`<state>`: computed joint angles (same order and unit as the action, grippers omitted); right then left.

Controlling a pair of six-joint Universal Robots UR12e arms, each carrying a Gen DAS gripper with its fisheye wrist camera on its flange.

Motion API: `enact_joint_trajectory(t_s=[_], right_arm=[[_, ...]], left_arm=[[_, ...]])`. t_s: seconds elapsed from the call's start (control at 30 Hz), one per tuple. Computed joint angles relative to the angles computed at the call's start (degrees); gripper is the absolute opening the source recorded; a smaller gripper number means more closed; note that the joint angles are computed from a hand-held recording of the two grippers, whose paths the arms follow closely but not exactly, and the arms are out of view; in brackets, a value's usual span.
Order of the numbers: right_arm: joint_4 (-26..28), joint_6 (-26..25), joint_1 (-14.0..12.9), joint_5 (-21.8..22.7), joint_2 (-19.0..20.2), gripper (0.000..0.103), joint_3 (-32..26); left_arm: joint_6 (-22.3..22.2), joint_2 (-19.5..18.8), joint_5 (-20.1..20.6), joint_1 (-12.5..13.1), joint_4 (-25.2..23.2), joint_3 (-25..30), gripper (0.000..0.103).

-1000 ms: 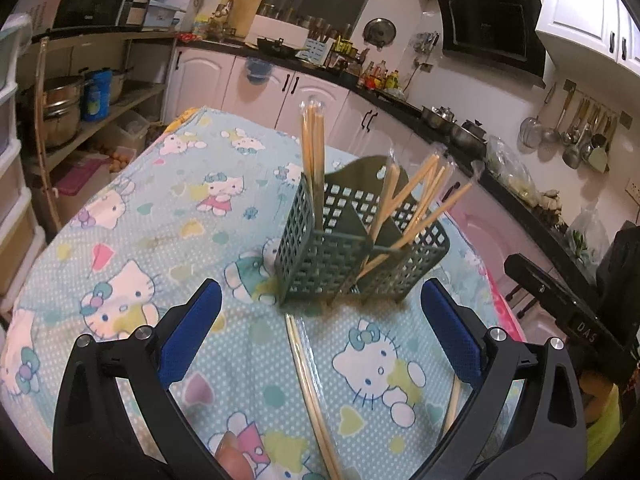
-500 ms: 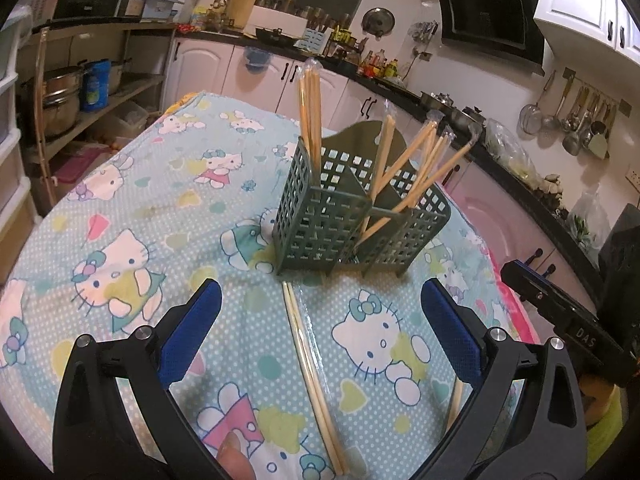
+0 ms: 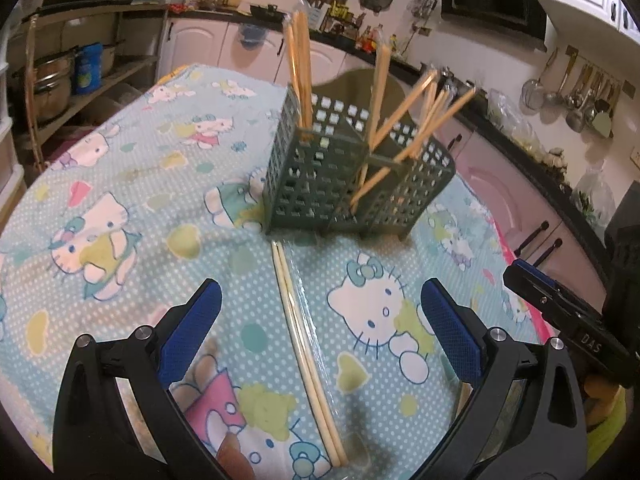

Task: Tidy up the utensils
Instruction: 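Withdraw both open tools and move them toward the last chopsticks on the cloth, then close the left gripper on a chopstick while the right gripper grasps the other chopstick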

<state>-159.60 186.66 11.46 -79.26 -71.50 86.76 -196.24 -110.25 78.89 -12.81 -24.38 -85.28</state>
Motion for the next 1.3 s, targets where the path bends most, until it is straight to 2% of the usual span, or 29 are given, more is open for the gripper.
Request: enact_joint_trajectory(t_s=[0.37, 0.67, 0.9, 1.1, 1.2, 1.27, 1.3], right_arm=[[3.4, 1.7, -1.1, -0.5, -0.6, 0.064, 2.1], [5.9, 4.1, -2.3, -0.8, -1.0, 0.064, 3.5], [10.1, 5.6, -3.0, 0.1, 0.0, 0.064, 2.2], [12.6, 5.9, -2.8, -0.9, 1.5, 0.063, -0.4], [13.5, 6.1, -2.3, -3.0, 2.3, 0.051, -1.6], [13.6, 6.5, -2.3, -3.6, 2.5, 0.034, -1.9], [13.6, 6.7, -2.4, -3.6, 2.7, 0.029, -2.1]], left_arm=[[1.3, -2.1, 0.0, -1.0, -5.6, 2.1, 0.091], [-1.5, -4.5, -0.4, -0.6, -8.3, 5.0, 0.091], [-3.3, -6.7, -0.3, 0.0, -11.2, 8.6, 0.080], [-3.8, -7.9, 1.2, 0.0, -12.9, 10.8, 0.073], [-4.0, -8.3, 2.2, -0.1, -13.2, 11.5, 0.066], [-4.1, -8.6, 2.5, 0.0, -13.3, 11.7, 0.063], [-4.1, -8.6, 2.6, 0.0, -13.4, 11.8, 0.060]])
